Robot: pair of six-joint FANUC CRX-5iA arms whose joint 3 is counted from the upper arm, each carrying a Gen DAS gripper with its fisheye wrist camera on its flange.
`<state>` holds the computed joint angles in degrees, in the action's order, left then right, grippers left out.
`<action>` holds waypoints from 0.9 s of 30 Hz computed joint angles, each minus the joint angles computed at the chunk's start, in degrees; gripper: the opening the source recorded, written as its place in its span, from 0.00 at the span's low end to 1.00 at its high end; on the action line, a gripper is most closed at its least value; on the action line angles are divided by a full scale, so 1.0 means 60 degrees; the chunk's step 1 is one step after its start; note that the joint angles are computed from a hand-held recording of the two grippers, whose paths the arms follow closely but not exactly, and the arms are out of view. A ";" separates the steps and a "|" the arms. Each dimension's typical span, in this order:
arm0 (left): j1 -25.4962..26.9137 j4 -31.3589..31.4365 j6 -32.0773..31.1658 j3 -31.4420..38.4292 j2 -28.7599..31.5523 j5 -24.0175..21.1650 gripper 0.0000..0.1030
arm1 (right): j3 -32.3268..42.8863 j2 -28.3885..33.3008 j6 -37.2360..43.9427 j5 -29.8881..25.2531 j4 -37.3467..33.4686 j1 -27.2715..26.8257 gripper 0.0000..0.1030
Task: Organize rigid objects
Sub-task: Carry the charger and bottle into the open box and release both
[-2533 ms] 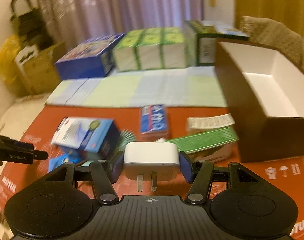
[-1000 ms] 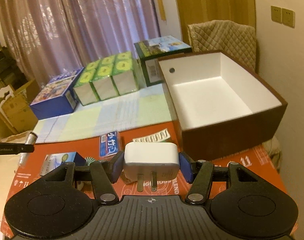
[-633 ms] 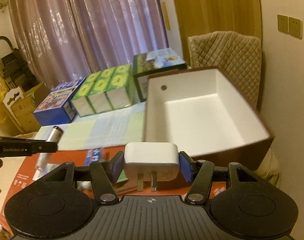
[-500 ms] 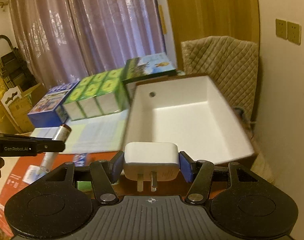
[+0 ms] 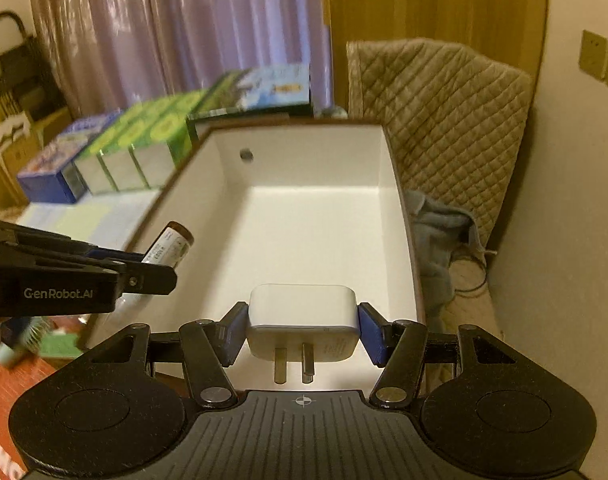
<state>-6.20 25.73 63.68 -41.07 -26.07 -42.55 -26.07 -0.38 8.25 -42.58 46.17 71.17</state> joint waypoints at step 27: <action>-0.0384 -0.0972 0.0834 0.0845 0.1493 -0.0585 0.31 | 0.1754 0.1015 0.4501 -0.0495 -0.3399 -0.0791 0.54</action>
<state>-8.51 19.90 68.68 -35.99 -17.11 -46.06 -15.54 5.71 35.25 -45.56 25.77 66.42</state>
